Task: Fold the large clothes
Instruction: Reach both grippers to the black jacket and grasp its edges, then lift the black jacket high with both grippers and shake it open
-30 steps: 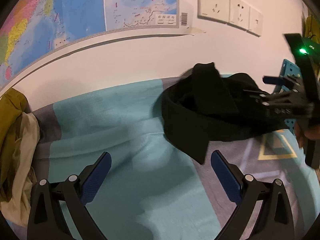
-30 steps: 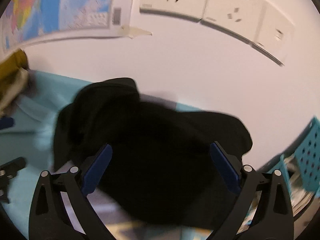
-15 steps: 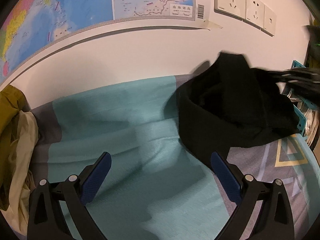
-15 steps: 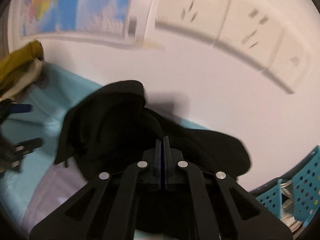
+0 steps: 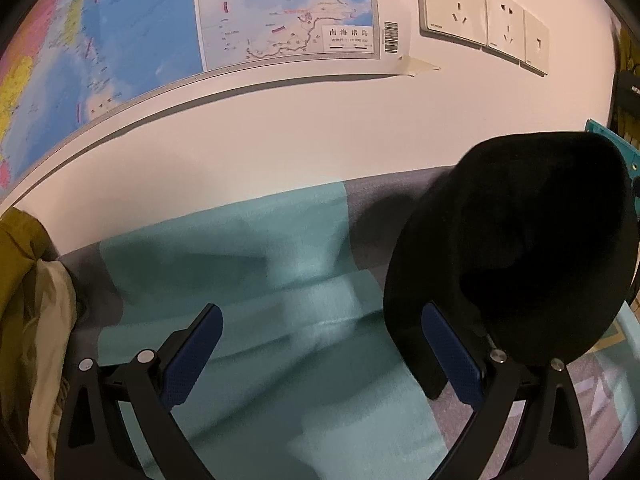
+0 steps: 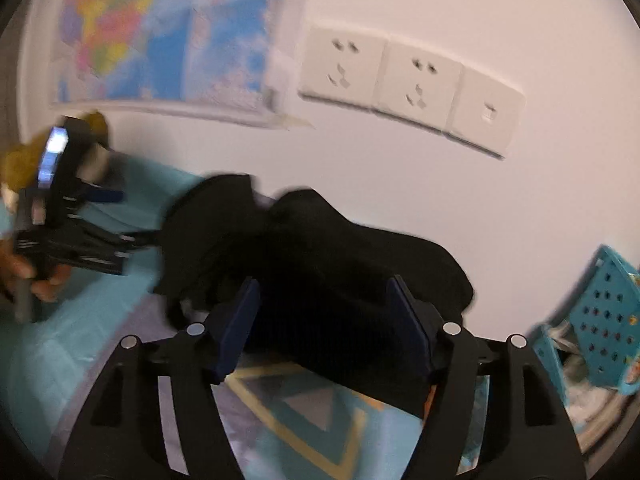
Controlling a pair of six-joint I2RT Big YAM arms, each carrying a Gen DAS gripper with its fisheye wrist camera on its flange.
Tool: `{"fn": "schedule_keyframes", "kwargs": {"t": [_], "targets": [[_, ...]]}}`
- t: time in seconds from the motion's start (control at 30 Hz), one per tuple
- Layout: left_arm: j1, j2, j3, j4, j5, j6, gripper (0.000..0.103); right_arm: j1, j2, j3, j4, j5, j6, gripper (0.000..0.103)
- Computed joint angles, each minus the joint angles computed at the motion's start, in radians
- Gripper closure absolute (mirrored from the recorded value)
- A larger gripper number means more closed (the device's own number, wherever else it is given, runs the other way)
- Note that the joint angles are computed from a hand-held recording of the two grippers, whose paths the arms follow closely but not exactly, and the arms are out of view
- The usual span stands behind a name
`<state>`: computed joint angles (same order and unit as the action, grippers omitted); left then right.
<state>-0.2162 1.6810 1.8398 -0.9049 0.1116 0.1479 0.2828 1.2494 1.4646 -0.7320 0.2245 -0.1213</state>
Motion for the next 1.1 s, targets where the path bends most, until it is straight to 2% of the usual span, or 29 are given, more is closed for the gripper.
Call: {"fn": "schedule_keyframes", "kwargs": {"t": [0.1, 0.23, 0.33, 0.37, 0.4, 0.43, 0.5, 0.53, 0.57, 0.6, 0.67, 0.77, 0.87, 0.9, 0.97, 1.03, 1.07, 1.1], "targets": [[0.006, 0.023, 0.036, -0.008, 0.032, -0.001, 0.007, 0.031, -0.02, -0.044, 0.039, 0.032, -0.005, 0.036], [-0.009, 0.072, 0.108, 0.0, 0.039, 0.035, 0.007, 0.045, 0.0, -0.045, 0.028, 0.019, -0.038, 0.036], [-0.023, 0.122, 0.173, -0.017, 0.05, 0.076, 0.013, 0.044, 0.049, -0.025, 0.021, 0.025, -0.066, 0.031], [-0.025, 0.133, 0.186, -0.027, 0.051, 0.085, 0.022, 0.043, 0.073, -0.011, 0.02, 0.027, -0.078, 0.028], [-0.027, 0.153, 0.216, -0.054, 0.066, 0.102, 0.039, 0.04, 0.092, 0.001, 0.013, 0.017, -0.095, 0.028], [-0.029, 0.165, 0.233, -0.067, 0.071, 0.107, 0.05, 0.041, 0.114, 0.01, 0.022, 0.046, -0.115, 0.029], [-0.028, 0.188, 0.268, -0.103, 0.07, 0.109, 0.096, 0.035, 0.155, 0.041, 0.005, 0.059, -0.133, 0.067], [-0.027, 0.196, 0.281, -0.119, 0.062, 0.1, 0.103, 0.024, 0.172, 0.067, -0.027, 0.04, -0.103, 0.099], [-0.021, 0.195, 0.279, -0.117, 0.074, 0.085, 0.101, 0.009, 0.174, 0.083, -0.045, -0.009, -0.062, 0.099], [-0.01, 0.177, 0.251, -0.091, 0.107, 0.08, 0.101, 0.005, 0.145, 0.069, -0.012, -0.033, -0.049, 0.099], [0.0, 0.148, 0.205, -0.061, 0.105, 0.091, 0.101, 0.016, 0.079, 0.038, 0.048, -0.029, -0.065, 0.099], [0.012, 0.125, 0.167, -0.054, 0.12, 0.1, 0.101, 0.034, -0.035, 0.02, 0.096, -0.01, -0.057, 0.099], [0.016, 0.101, 0.129, -0.047, 0.128, 0.116, 0.098, 0.042, -0.105, 0.009, 0.091, 0.035, -0.038, 0.099], [0.017, 0.092, 0.11, -0.042, 0.132, 0.123, 0.093, 0.034, -0.122, -0.006, 0.086, 0.033, -0.021, 0.099], [0.007, 0.083, 0.089, -0.039, 0.139, 0.144, 0.089, 0.017, -0.125, -0.011, 0.029, -0.007, 0.005, 0.099], [0.007, 0.075, 0.079, -0.029, 0.146, 0.163, 0.079, 0.011, -0.128, -0.034, -0.004, -0.01, 0.015, 0.097], [0.01, 0.06, 0.058, -0.011, 0.162, 0.171, 0.069, 0.01, -0.121, -0.039, -0.028, -0.003, 0.008, 0.096], [0.008, 0.049, 0.046, 0.013, 0.161, 0.176, 0.058, 0.016, -0.11, -0.042, -0.047, 0.046, 0.002, 0.092]]}}
